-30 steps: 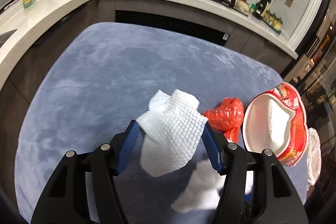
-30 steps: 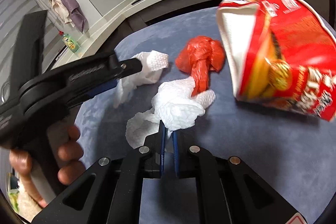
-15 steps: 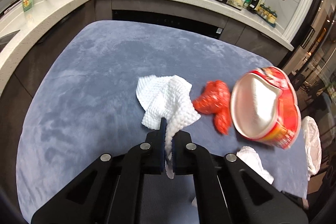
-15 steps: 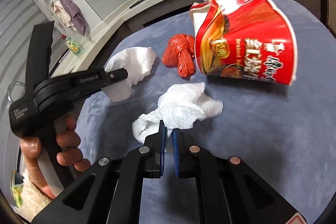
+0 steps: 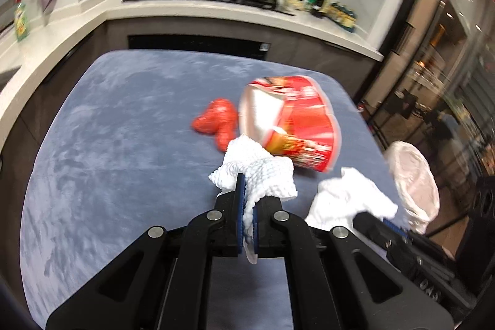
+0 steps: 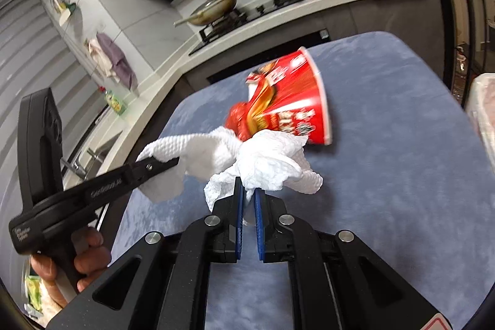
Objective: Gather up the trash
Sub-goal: 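Carry both paper towels over the bin and open both tools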
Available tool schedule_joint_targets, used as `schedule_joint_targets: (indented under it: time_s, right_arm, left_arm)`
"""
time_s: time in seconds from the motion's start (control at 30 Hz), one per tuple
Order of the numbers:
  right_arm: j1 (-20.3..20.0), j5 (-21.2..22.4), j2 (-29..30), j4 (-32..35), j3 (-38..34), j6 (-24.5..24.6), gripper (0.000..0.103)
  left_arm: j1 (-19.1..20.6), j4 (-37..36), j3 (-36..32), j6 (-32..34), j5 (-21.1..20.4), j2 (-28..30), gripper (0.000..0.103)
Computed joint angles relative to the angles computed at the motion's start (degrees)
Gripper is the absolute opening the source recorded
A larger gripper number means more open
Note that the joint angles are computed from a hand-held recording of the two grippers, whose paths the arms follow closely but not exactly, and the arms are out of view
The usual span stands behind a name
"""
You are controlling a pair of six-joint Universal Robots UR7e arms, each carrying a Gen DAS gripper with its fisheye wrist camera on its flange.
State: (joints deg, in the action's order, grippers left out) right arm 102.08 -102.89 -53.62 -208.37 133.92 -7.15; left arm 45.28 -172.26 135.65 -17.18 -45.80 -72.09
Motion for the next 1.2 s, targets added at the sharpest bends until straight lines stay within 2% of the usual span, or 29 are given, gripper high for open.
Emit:
schedule_joint_targets:
  time_s: [0.3,0.57,0.77,0.9,1.2]
  right_arm:
    - [-4.79,-0.22,-10.60,-6.51,7.87,-1.34,0.008]
    - [-11.83,0.60,-22.14,-9.89,13.68,-2.65,0.008]
    - [-17.07,0.85,-29.66,-9.91,15.36,-4.43,0.007]
    - [-20.89,0.91,-33.65,-8.95,15.21,-5.95,0.008]
    - [-28.52,1.41,-35.40,-7.23,12.12,-8.83,0.008]
  left_arm:
    - [-8.68,-0.77,-1.35,0.75,-2.93,5.93,0.003]
    - [-13.10,-2.99,-6.53,3.97,-7.24,14.78,0.003]
    - [-14.71,-5.69,-11.66,7.55,-10.68,21.87,0.003]
    - [-14.09,-6.70,-15.95,9.25,-14.06,26.29,0.003]
    - [-12.97,-2.98,-26.57,11.52,-17.47,36.87,0.003]
